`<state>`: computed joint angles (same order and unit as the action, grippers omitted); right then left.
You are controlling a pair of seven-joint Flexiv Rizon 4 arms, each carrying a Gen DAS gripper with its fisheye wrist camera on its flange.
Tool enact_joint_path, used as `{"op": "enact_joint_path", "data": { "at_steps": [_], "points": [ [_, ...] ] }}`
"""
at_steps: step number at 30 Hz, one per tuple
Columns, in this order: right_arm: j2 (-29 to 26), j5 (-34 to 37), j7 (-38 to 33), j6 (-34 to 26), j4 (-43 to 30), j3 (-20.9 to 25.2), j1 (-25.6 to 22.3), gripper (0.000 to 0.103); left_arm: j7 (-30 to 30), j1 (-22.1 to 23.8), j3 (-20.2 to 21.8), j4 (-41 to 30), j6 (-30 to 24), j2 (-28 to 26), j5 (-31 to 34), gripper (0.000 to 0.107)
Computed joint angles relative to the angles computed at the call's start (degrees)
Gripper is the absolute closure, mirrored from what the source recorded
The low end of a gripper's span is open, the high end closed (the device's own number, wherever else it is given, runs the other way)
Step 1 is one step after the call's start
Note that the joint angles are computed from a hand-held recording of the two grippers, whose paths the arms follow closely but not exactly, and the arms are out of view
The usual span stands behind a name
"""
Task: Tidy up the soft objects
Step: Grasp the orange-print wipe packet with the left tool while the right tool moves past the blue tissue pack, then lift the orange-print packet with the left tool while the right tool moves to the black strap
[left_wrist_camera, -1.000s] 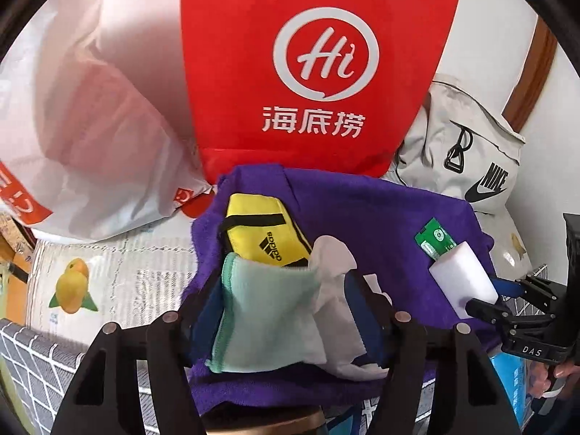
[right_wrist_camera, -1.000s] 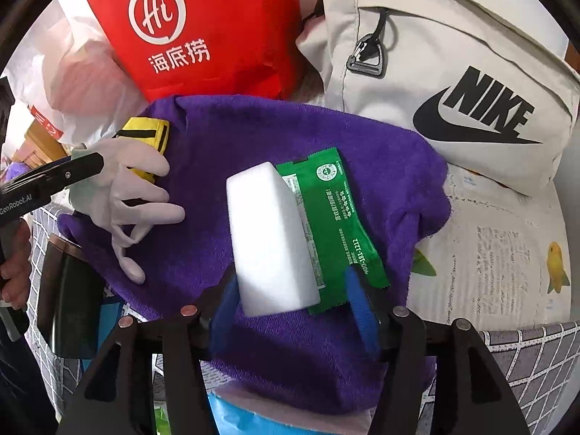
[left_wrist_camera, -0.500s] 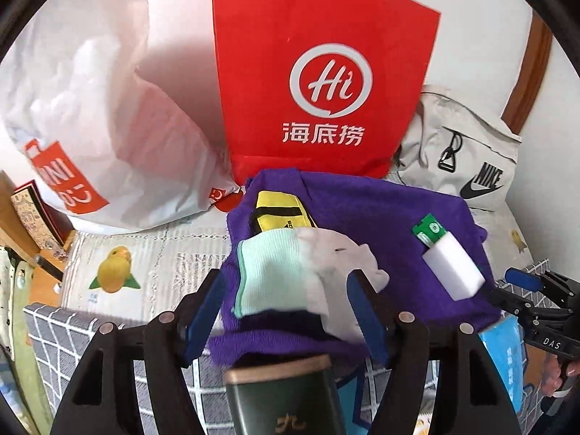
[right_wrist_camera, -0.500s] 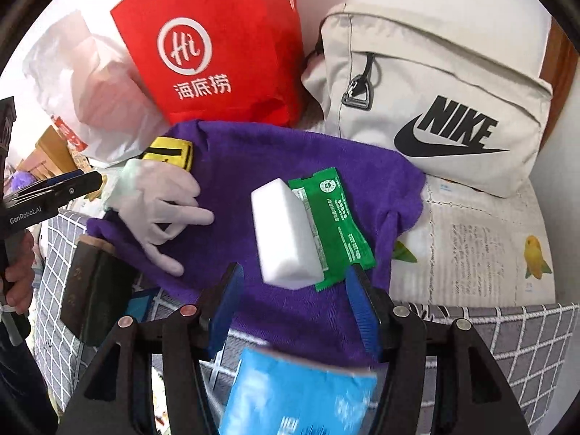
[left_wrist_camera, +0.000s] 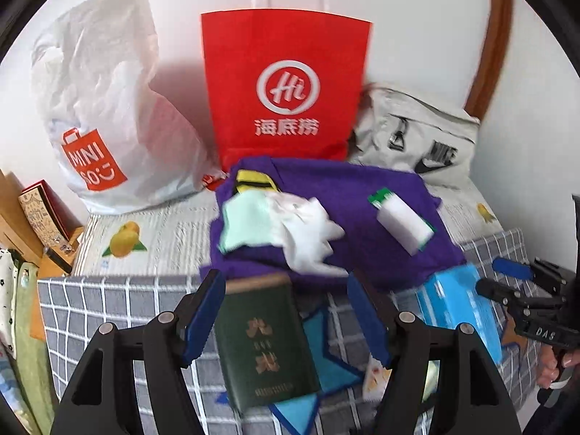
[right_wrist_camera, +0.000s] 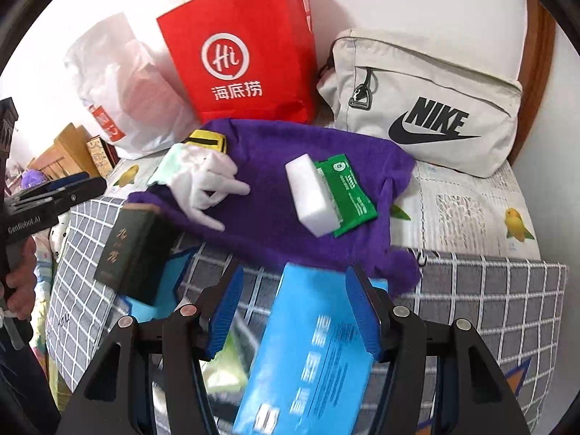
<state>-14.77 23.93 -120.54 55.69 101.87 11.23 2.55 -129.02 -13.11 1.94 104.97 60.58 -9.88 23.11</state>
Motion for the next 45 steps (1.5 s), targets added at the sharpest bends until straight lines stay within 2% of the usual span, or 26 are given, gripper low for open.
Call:
{"op": "enact_joint_path", "data": {
  "at_steps": [5,7,15,20,26,30,38,45],
  "points": [
    [3.5,3.0,-2.1,0.3,3.5,0.0,-1.1,0.045,-0.9,-1.7,-1.4,3.1,1.2,1.7,0.1,0.039],
    [4.9,4.2,-3.3,0.2,4.9,-0.4,-1.5,0.045,-0.6,-2.1,-2.3,5.1,3.4,2.0,-1.6,0.034],
    [8.0,7.6,-7.1,0.7,9.0,-2.6,-1.9,0.045,-3.5,-5.4,-3.6,6.2,4.2,0.0,-1.7,0.033],
    [7.4,7.2,-8.3,-0.1,9.6,-3.6,-1.9,0.045,-4.3,-7.0,-3.0,4.9,5.0,-3.5,-2.5,0.033],
    [6.0,6.4,-8.7,0.0,9.2,-3.9,-2.5,0.045,-4.4,-8.8,-1.4,1.1,3.2,-7.6,-2.4,0.033],
    [4.5,6.2,-8.1,-0.6,8.4,-3.9,-3.3,0.045,-1.6,-8.9,-1.4,-0.2,2.4,-9.4,-4.1,0.033],
    [2.8,6.0,-7.7,-1.3,7.1,-3.0,-4.3,0.045,1.8,-10.4,-0.5,-3.9,-2.5,-12.8,-4.5,0.033],
    [2.2,5.8,-7.8,-1.6,6.7,-2.5,-4.4,0.045,2.6,-10.1,-0.3,-2.7,-0.1,-13.6,-6.6,0.033]
  ]
}}
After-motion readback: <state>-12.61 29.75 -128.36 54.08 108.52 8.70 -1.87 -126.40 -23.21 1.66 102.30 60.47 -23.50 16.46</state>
